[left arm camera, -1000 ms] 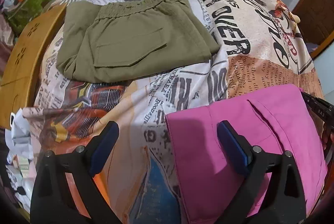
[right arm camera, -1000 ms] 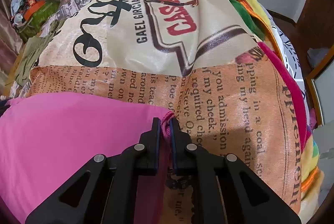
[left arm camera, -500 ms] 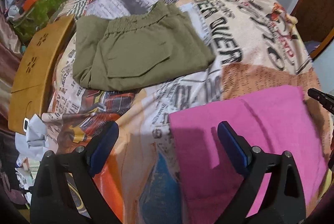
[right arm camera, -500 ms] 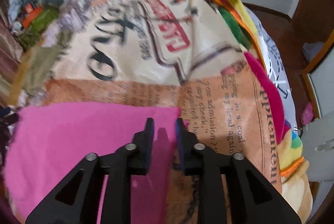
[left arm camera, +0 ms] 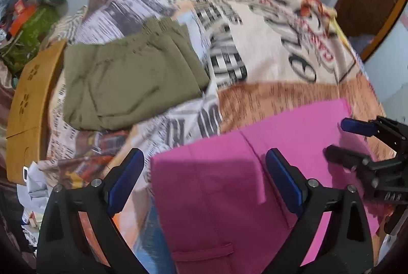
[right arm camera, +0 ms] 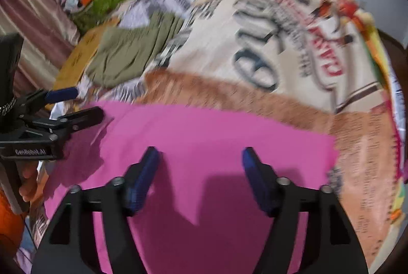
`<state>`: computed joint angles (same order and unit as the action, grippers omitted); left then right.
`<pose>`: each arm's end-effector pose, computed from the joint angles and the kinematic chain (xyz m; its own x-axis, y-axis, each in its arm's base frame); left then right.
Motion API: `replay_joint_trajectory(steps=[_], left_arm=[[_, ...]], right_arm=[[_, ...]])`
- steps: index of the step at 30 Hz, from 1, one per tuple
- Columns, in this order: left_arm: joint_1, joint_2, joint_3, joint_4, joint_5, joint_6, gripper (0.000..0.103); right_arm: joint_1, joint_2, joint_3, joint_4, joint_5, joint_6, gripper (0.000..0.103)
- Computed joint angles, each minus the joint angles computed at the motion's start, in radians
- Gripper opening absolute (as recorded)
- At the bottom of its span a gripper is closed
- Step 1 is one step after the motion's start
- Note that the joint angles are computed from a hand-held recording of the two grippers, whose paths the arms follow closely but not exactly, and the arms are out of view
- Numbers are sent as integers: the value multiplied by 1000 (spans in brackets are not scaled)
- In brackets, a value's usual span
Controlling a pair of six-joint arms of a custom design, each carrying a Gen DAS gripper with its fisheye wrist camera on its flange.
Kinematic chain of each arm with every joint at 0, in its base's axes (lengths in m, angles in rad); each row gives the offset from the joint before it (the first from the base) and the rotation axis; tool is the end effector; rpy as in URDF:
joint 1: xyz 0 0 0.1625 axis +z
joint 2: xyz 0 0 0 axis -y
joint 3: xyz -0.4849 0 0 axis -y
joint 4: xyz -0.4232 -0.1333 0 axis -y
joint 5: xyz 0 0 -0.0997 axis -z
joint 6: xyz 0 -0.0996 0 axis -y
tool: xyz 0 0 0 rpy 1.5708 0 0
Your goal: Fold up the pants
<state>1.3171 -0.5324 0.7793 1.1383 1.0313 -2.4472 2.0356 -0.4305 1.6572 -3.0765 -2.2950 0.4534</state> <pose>-0.0087 -0.7684 0.2028 -0.4986 0.7038 -0.5061 0.7362 0.6520 0.1813 0.3739 -0.5954 -0.0778 -0.8642 0.2212 0.4519 -0.0583 0.8481 -0.5266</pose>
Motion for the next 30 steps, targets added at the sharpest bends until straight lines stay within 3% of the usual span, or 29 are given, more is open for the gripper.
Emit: replay_joint_trajectory(steps=[2, 4, 8, 19, 30], left_arm=[[7, 19, -1, 23, -26, -2, 97], [16, 11, 17, 8, -18, 0, 98], [28, -4, 24, 10, 8, -22, 101], [40, -111, 154, -72, 11, -12, 101], [51, -231, 299, -163, 15, 46, 103]], right_arm=[[-1, 14, -18, 47, 10, -2, 69], [6, 23, -18, 40, -16, -2, 79], [7, 3, 20, 28, 12, 19, 79], [63, -18, 103, 20, -54, 92, 85], [108, -34, 146, 52, -73, 199, 85]])
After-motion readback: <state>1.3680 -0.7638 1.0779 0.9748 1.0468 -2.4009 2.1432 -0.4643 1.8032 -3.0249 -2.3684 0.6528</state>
